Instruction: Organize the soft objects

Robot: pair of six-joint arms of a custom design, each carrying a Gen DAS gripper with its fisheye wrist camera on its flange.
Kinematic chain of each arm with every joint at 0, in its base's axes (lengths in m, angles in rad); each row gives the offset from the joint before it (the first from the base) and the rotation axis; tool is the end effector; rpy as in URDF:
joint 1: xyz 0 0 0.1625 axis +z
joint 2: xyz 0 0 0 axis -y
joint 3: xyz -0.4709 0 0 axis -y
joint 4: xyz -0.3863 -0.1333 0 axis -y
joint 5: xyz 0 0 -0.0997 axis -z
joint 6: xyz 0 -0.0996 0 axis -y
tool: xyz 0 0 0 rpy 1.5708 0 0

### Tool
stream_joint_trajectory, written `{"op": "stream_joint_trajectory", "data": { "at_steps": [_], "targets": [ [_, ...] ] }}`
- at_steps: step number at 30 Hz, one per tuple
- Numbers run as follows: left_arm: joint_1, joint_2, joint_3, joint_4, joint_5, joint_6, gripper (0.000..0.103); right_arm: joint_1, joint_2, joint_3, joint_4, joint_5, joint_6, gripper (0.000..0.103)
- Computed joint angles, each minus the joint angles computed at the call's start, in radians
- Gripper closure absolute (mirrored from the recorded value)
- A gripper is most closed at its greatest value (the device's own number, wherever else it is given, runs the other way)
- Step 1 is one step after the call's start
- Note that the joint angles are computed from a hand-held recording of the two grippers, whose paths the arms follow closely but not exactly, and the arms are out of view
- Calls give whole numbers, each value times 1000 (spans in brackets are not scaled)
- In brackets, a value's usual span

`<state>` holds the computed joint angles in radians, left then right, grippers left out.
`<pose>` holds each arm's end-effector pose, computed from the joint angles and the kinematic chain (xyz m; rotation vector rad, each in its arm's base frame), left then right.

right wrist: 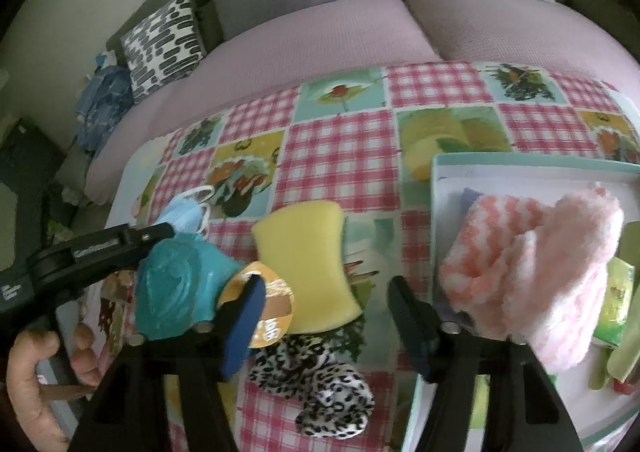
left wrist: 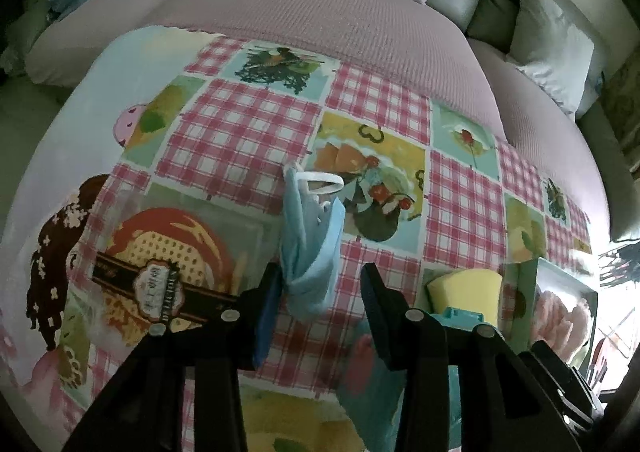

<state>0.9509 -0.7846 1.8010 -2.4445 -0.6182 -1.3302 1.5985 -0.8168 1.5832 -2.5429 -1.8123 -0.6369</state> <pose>-0.1897 -0.6350 0.0955 -0.7336 2.2263 -0.9064 0.1293 -0.7147 0.1635 0.8945 -2.7011 0.1766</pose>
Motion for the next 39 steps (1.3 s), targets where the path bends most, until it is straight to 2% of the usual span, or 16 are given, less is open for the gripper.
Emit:
{"op": "stream_joint_trajectory", "data": {
  "at_steps": [5, 7, 12, 15, 23, 30, 39],
  "targets": [
    [11, 8, 12, -80, -22, 42, 68, 3, 0, 12, 18, 2, -16, 43],
    [13, 9, 17, -94, -20, 40, 79, 2, -1, 14, 19, 5, -17, 44],
    [13, 7, 26, -101, -3, 26, 91, -6, -6, 9, 52, 20, -4, 45],
    [8, 4, 32, -110, 12, 24, 92, -11, -12, 8, 73, 37, 1, 46],
    [-16, -12, 31, -37, 57, -31, 92, -7, -25, 28, 81, 42, -26, 46],
    [-39, -28, 41, -4, 89, -66, 92, -12, -31, 23, 138, 85, -29, 46],
    [-52, -36, 48, 22, 102, -95, 92, -10, -9, 18, 130, 50, -27, 46]
  ]
}}
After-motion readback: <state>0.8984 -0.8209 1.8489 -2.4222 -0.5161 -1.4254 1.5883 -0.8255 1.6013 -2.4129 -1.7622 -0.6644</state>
